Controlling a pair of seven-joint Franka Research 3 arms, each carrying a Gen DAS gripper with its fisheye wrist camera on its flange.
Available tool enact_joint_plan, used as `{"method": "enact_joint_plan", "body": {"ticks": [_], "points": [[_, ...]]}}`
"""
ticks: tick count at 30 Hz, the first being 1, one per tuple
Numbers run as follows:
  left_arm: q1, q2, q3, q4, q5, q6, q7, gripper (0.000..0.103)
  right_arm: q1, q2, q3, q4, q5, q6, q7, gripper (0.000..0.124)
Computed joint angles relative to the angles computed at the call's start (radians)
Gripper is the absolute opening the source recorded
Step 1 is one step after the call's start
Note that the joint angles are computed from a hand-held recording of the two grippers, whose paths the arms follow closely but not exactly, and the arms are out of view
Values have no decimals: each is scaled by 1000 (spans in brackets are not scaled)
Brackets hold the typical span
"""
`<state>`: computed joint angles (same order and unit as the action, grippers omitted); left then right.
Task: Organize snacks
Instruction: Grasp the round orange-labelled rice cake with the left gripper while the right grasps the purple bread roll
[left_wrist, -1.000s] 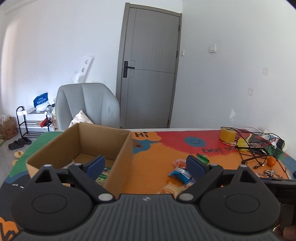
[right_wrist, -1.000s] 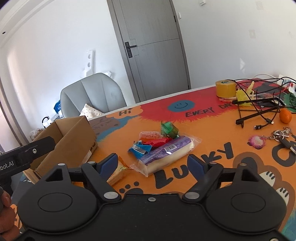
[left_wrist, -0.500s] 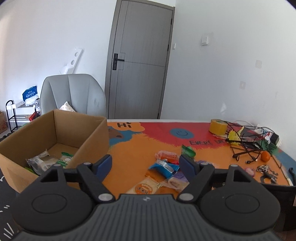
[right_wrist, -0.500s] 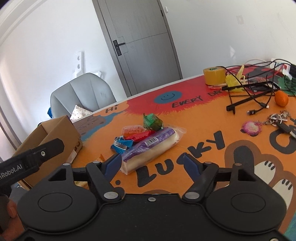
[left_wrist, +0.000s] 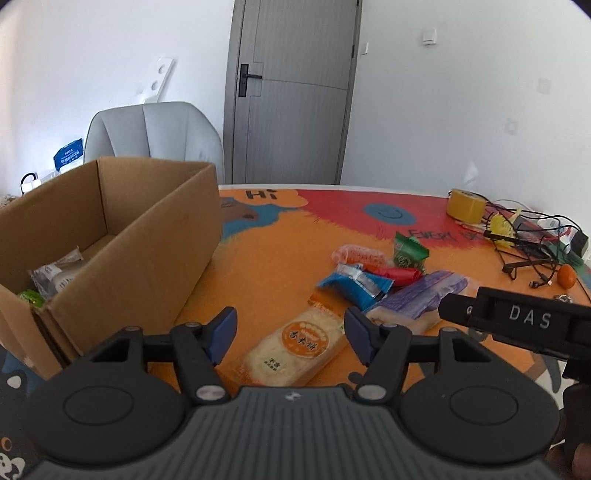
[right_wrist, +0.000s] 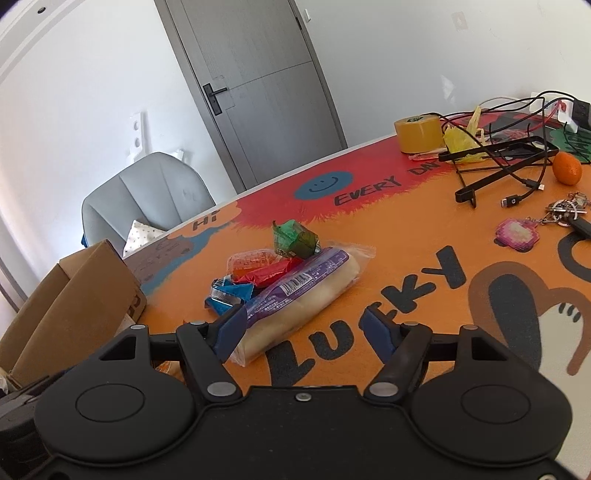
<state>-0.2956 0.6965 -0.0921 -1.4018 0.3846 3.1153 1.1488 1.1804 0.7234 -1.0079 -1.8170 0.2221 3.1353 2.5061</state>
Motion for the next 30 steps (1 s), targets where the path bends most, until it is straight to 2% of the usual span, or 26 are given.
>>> {"method": "enact_joint_plan", "body": {"ticks": [3,6,7,9,11,13,16,18,20,23,25,30], "points": [[-11,19,9,28,0,-35,-2,63,-23,11,15,25,-6,-20,5,70],[12,31,-28,39,-6,-59,30,63,-49,9,37,37,-23,-22,14,70],[7,33,-24,43,-5,-69,32,63,-57,9,43,40,-28,-23,17,70],[17,40,-46,59,-20,-124,56,62,-74,8,57,49,-39,-25,25,71],[-3,40,-16,59,-10,-119,39,54,-91,8,70,58,-51,-24,31,71],[1,40,-18,59,-14,-118,33,34,-108,10,82,73,-65,-27,30,73],[29,45,-51,63,-37,-116,48,34,-137,21,101,106,-85,-44,41,75],[32,44,-55,59,-45,-110,51,34,-153,25,112,130,-107,-66,56,75],[37,44,-61,58,-52,-106,56,34,-150,31,101,140,-130,-73,84,76],[51,47,-80,60,-71,-103,68,34,-140,42,77,151,-166,-75,128,86],[57,49,-88,60,-81,-98,73,34,-144,51,70,167,-184,-83,151,87],[63,52,-96,55,-102,-77,72,34,-227,67,141,259,-234,-156,174,87]]}}
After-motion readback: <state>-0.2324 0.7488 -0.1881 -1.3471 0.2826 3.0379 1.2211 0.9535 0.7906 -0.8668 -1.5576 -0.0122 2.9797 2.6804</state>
